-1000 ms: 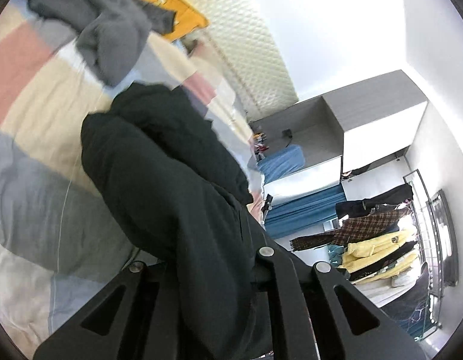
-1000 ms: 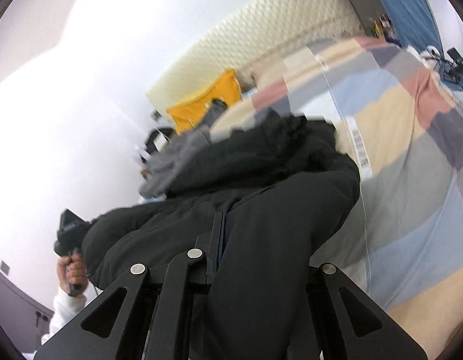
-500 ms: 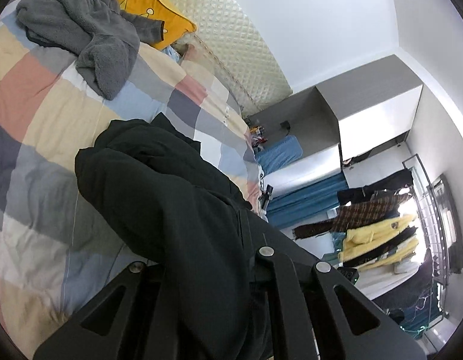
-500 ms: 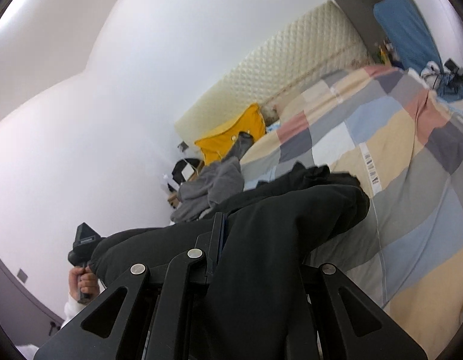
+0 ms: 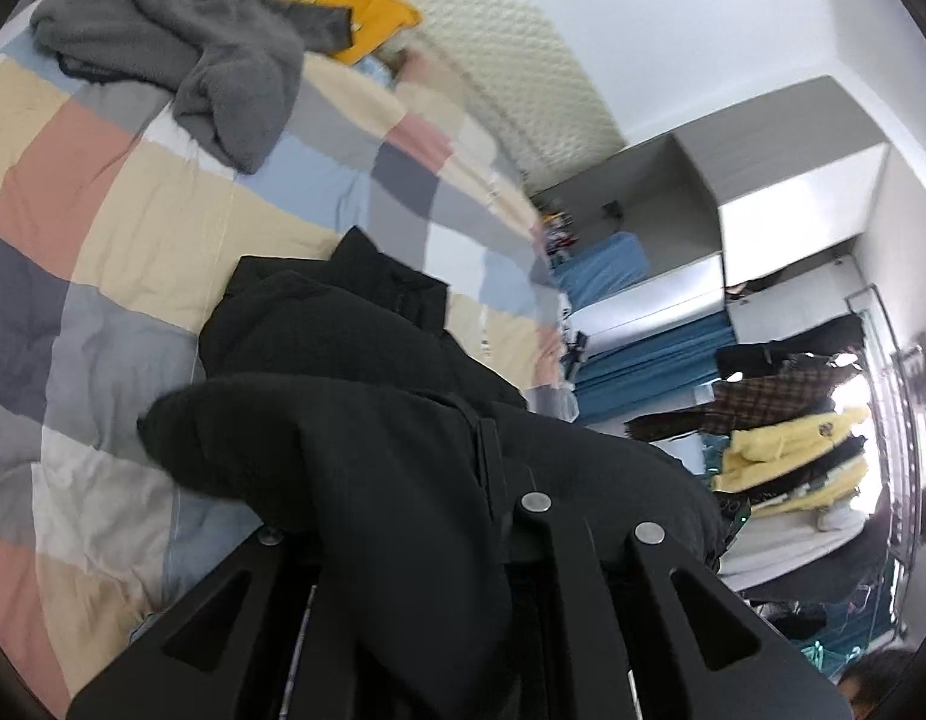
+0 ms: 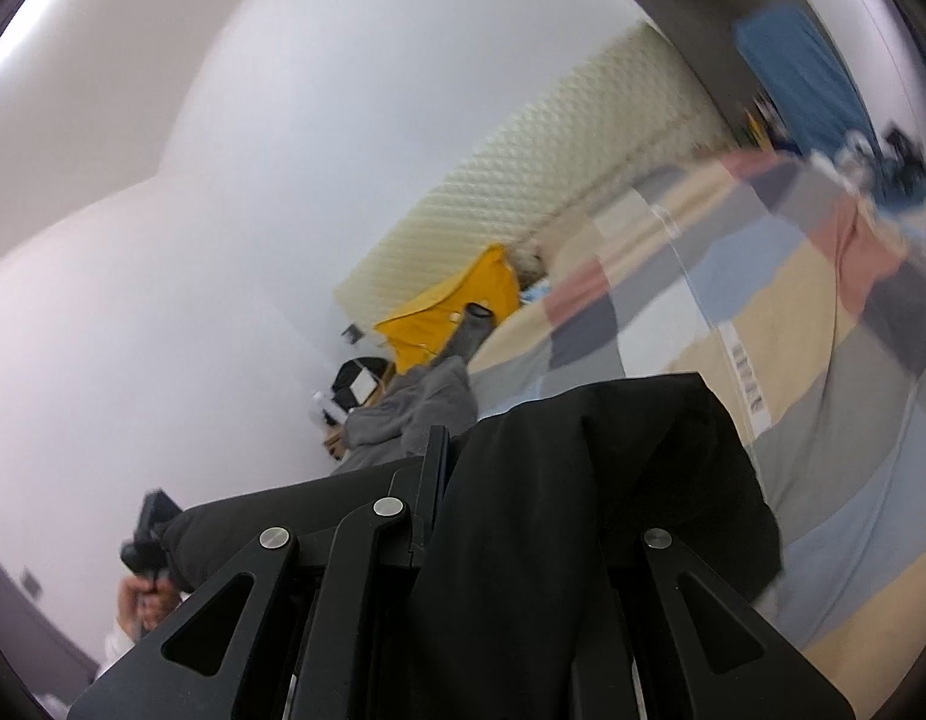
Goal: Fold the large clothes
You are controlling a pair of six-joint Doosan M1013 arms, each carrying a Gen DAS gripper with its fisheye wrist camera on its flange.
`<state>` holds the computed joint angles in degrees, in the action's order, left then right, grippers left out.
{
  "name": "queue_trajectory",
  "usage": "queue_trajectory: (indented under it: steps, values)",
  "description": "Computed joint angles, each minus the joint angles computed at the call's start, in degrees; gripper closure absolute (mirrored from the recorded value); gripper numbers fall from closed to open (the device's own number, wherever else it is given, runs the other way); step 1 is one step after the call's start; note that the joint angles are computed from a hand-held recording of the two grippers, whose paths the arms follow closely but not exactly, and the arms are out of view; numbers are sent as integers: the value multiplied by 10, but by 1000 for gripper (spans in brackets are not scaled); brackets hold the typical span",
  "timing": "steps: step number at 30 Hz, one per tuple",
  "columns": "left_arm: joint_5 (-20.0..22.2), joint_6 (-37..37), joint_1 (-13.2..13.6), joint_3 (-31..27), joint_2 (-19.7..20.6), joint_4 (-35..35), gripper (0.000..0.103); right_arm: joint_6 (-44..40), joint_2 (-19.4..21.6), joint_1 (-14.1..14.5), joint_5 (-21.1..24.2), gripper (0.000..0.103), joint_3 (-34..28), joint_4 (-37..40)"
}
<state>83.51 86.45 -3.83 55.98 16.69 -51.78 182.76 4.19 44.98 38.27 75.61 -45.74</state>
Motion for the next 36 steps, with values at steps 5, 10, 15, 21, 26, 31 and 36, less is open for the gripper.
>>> queue_trajectory:
  steps: [5, 10, 15, 21, 26, 31, 36]
  values:
    - [18, -48, -17, -74, 58, 29, 92, -12, 21, -42, 5, 95, -8, 44]
    - [9, -84, -35, -128, 103, 60, 89, -6, 39, -78, 0, 95, -4, 86]
    - [8, -107, -53, -170, 139, 128, 85, -52, 70, -110, 11, 95, -13, 155]
    - [-1, -126, -73, -200, 170, 203, 85, -146, 107, -138, 40, 95, -41, 242]
    - [7, -126, -97, -238, 198, 276, 85, -208, 133, -158, 67, 96, -63, 298]
    - [24, -119, -119, -282, 231, 333, 85, -241, 149, -177, 70, 96, -64, 352]
    - [18, -107, -136, -292, 249, 381, 85, -274, 158, -192, 59, 97, -57, 406]
